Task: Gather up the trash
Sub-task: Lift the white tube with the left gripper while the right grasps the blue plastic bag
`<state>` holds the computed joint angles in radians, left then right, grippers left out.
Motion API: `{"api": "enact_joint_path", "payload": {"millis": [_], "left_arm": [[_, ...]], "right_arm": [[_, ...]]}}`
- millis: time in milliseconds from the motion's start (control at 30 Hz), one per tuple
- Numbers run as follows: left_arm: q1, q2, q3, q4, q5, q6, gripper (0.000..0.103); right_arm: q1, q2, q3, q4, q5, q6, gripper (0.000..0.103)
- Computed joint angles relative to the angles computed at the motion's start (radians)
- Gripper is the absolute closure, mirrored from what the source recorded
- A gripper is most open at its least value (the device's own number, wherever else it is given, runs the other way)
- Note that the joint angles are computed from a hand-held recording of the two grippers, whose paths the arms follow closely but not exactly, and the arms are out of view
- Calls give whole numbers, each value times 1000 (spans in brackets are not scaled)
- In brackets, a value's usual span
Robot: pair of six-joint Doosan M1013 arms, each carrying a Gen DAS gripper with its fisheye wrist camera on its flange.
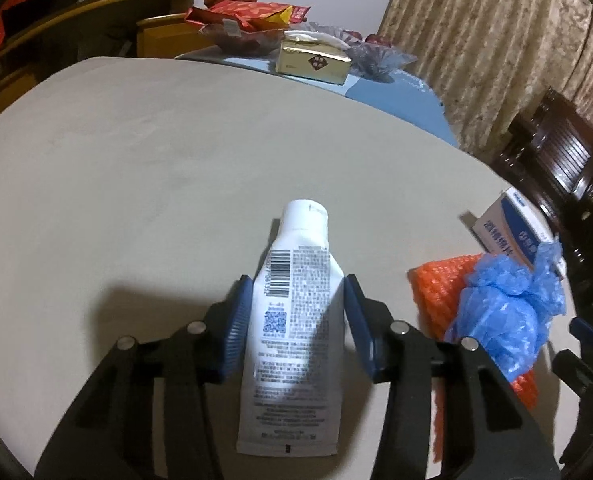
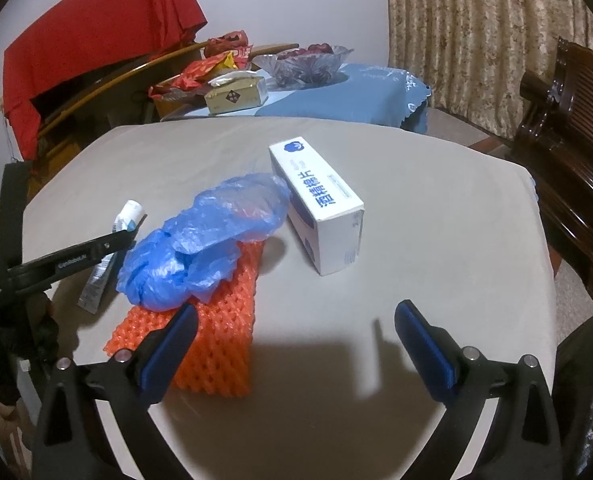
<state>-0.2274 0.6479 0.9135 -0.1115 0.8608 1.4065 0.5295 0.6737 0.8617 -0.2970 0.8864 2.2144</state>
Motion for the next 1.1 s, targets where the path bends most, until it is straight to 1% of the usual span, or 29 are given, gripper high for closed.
{"api": "enact_joint_path", "payload": {"millis": [133, 267, 567, 667, 700, 733, 767, 800, 867, 900, 967, 1000, 1033, 1067, 1100], "left_arm": [[-2, -27, 41, -15, -29, 13, 59], [-4, -49, 74, -25, -42, 28, 59], [3, -77, 115, 8, -61, 13, 59], [5, -81, 120, 18, -68, 7, 59], [6, -82, 121, 20, -71, 4, 59], [6, -82, 122, 20, -72, 3, 59], [7, -84, 125, 19, -74, 2, 59], [7, -87, 128, 17, -77, 1, 59], [8, -91, 131, 12, -83, 2, 59], [7, -94, 134, 11, -86, 2, 59], [6, -99, 137, 5, -94, 8, 59], [6, -100, 137, 2, -96, 10, 59], [4, -103, 138, 0, -100, 14, 59], [3, -105, 138, -3, -102, 17, 59], [2, -108, 138, -7, -105, 21, 59]], "right_arm": [[4, -4, 2, 7, -34, -8, 7], [6, 4, -18, 33, -46, -41, 8], [5, 61, -118, 87, -16, -86, 9], [6, 93, -173, 100, 17, -103, 9], [7, 111, -205, 107, 48, -119, 9], [5, 123, -225, 128, 62, -141, 13], [3, 125, -227, 152, 60, -159, 25], [-2, 131, -237, 206, 59, -199, 41], [-5, 135, -243, 264, 55, -251, 58], [-1, 134, -243, 254, 52, -262, 64], [1, 125, -233, 261, 39, -286, 70], [1, 119, -224, 269, 30, -287, 77], [0, 113, -217, 277, 19, -288, 88], [0, 101, -200, 274, 3, -282, 94], [0, 93, -189, 271, -7, -281, 95]]}}
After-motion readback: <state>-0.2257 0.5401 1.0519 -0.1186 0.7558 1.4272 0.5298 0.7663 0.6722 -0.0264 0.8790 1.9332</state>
